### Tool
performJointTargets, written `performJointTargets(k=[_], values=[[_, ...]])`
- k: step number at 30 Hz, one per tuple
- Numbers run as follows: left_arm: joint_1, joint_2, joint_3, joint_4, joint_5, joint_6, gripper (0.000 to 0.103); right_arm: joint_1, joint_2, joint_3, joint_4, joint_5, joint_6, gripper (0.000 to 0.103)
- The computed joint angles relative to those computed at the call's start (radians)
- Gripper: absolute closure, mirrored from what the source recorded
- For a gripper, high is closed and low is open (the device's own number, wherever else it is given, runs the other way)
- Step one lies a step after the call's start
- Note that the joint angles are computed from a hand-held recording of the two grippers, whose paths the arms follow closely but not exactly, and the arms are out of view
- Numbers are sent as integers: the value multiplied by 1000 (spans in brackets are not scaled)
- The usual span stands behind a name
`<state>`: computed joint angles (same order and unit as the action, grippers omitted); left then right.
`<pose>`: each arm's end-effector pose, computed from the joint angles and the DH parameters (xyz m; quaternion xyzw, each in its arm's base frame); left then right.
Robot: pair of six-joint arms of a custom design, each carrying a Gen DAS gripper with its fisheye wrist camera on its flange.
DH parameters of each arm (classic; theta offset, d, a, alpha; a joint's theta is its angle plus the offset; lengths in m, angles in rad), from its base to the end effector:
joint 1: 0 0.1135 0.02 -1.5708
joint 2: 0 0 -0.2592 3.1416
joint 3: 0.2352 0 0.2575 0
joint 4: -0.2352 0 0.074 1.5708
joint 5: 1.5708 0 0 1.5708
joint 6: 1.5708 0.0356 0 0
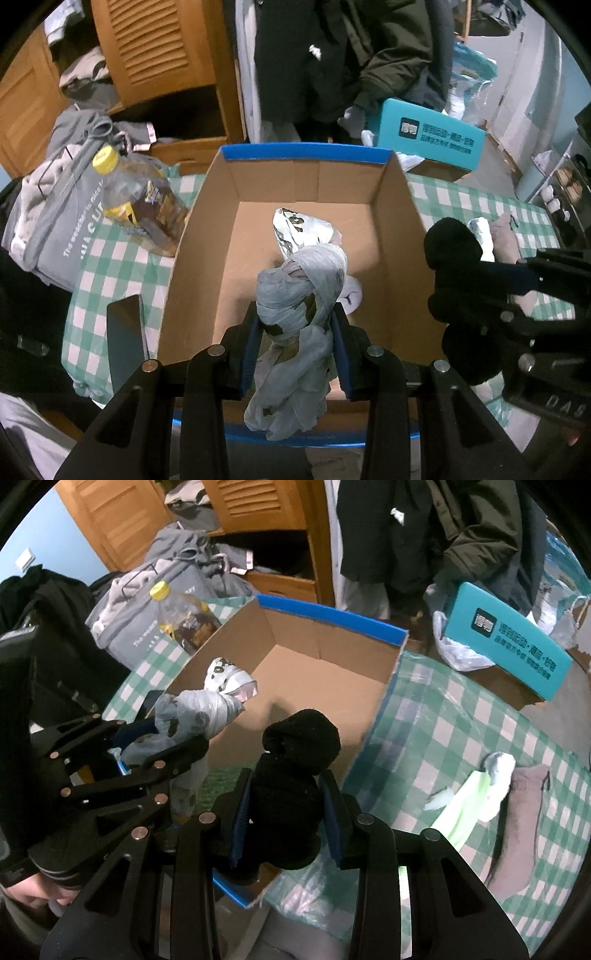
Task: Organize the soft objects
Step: 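Carry the patterned cloth and black sock toward the box with both tools, then open both tools to drop the patterned cloth and black sock into the box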
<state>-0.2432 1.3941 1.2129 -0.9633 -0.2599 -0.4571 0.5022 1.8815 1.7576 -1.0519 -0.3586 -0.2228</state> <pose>0.2705 -0.0577 0.2839 -0.1307 0.9607 0.0470 0.2405 0.3415 0.2018 0.2898 -0.3749 0.8897 0.2001 0.1668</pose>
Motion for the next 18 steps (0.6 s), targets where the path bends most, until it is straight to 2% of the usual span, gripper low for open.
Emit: performJointTargets(k=[15, 16, 18], values=[[54, 28, -28, 13, 27, 14, 64, 59, 76, 34, -2, 43, 11, 66], [60, 27, -30, 12, 27, 15, 63, 60, 78, 35, -3, 46, 10, 64], [71, 21, -34, 11, 26, 12, 49, 60, 84, 43, -5, 49, 10, 58]])
